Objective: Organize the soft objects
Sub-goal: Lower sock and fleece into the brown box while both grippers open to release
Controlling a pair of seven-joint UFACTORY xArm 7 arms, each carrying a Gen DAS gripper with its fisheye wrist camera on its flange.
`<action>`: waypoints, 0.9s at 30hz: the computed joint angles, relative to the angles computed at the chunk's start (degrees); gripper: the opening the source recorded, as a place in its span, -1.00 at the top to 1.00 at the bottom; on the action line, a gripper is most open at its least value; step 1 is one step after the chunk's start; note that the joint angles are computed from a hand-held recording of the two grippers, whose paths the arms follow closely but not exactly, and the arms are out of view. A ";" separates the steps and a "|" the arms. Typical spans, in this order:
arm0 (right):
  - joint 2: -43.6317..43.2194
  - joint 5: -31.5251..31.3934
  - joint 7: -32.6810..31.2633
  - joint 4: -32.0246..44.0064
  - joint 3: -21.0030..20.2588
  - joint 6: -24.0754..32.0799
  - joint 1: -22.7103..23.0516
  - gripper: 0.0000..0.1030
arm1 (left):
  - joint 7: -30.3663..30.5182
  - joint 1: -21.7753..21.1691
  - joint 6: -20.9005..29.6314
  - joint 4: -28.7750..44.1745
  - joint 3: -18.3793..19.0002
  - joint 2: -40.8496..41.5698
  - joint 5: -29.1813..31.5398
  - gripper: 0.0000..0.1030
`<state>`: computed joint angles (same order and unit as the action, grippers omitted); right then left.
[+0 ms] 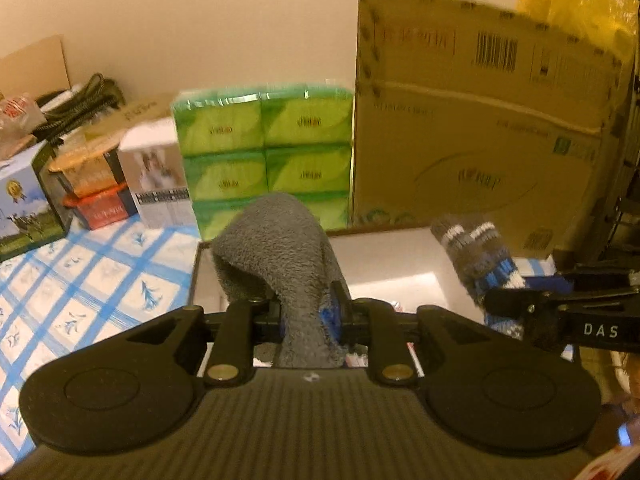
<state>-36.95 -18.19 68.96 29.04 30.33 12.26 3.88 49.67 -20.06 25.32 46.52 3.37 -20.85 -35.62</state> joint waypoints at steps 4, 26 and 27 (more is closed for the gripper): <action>2.53 -1.29 1.51 0.72 1.90 -0.48 -2.83 0.51 | 0.19 -0.02 -1.63 0.78 -0.22 2.87 -0.69 0.37; 2.49 -8.94 7.36 1.35 4.02 1.68 -6.21 -0.41 | 3.79 3.90 3.52 -2.29 2.25 -1.57 -0.76 0.21; 1.82 -8.56 7.09 0.88 3.50 2.20 -5.12 -0.41 | 4.03 4.18 4.11 -2.92 2.60 -2.67 -0.59 0.18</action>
